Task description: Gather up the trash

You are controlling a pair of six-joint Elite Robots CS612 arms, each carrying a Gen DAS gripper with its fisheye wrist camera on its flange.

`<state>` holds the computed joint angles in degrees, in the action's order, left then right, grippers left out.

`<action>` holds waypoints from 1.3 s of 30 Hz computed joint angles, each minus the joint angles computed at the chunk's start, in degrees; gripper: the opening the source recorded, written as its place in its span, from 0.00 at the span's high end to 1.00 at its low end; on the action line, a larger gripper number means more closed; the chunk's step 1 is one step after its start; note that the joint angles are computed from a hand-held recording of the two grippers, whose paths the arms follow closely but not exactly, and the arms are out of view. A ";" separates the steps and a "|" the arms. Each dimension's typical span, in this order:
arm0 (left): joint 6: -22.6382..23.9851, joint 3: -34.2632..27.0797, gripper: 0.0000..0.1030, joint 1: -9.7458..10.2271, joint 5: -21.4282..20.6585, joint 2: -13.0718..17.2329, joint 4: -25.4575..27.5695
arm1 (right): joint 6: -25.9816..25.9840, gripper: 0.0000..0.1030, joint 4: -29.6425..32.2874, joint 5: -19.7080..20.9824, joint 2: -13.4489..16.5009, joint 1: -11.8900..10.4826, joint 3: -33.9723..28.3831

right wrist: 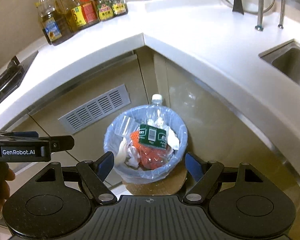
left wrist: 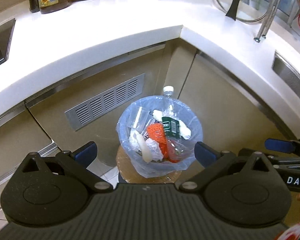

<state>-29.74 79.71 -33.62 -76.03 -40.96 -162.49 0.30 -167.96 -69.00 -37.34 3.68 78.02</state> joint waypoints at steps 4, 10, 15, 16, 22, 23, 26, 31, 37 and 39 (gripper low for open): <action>2.94 1.14 0.01 0.04 -0.57 -0.97 -2.02 | 2.39 0.24 -3.43 -1.78 -1.22 0.17 1.93; 8.35 4.29 0.00 0.59 -2.38 -2.94 -5.72 | 7.28 0.24 -8.87 -7.72 -3.53 1.78 5.44; 11.68 7.43 0.00 1.22 -4.37 -4.68 -8.36 | 11.46 0.24 -10.71 -12.56 -5.64 3.76 8.19; 12.18 7.76 0.00 1.34 -4.80 -4.87 -8.71 | 12.15 0.24 -11.13 -13.48 -5.99 4.13 8.72; 13.47 9.31 0.00 1.45 -5.08 -5.89 -10.71 | 12.97 0.24 -11.37 -16.02 -7.30 5.19 10.01; 13.40 9.41 0.00 1.40 -4.93 -5.98 -11.03 | 12.32 0.24 -11.59 -16.01 -7.34 5.19 9.98; 12.85 9.20 0.00 1.10 -3.63 -6.06 -11.16 | 10.95 0.24 -12.17 -16.03 -7.29 5.14 9.68; 12.51 9.41 0.00 0.56 -2.34 -6.38 -11.74 | 9.71 0.24 -12.71 -15.50 -7.48 4.64 9.79; 12.21 9.15 0.00 0.00 -1.50 -6.34 -11.48 | 9.41 0.24 -13.20 -14.67 -7.74 3.95 10.41; 11.94 9.07 0.00 -0.11 -1.45 -6.29 -11.54 | 9.36 0.24 -13.31 -14.59 -7.80 3.82 10.57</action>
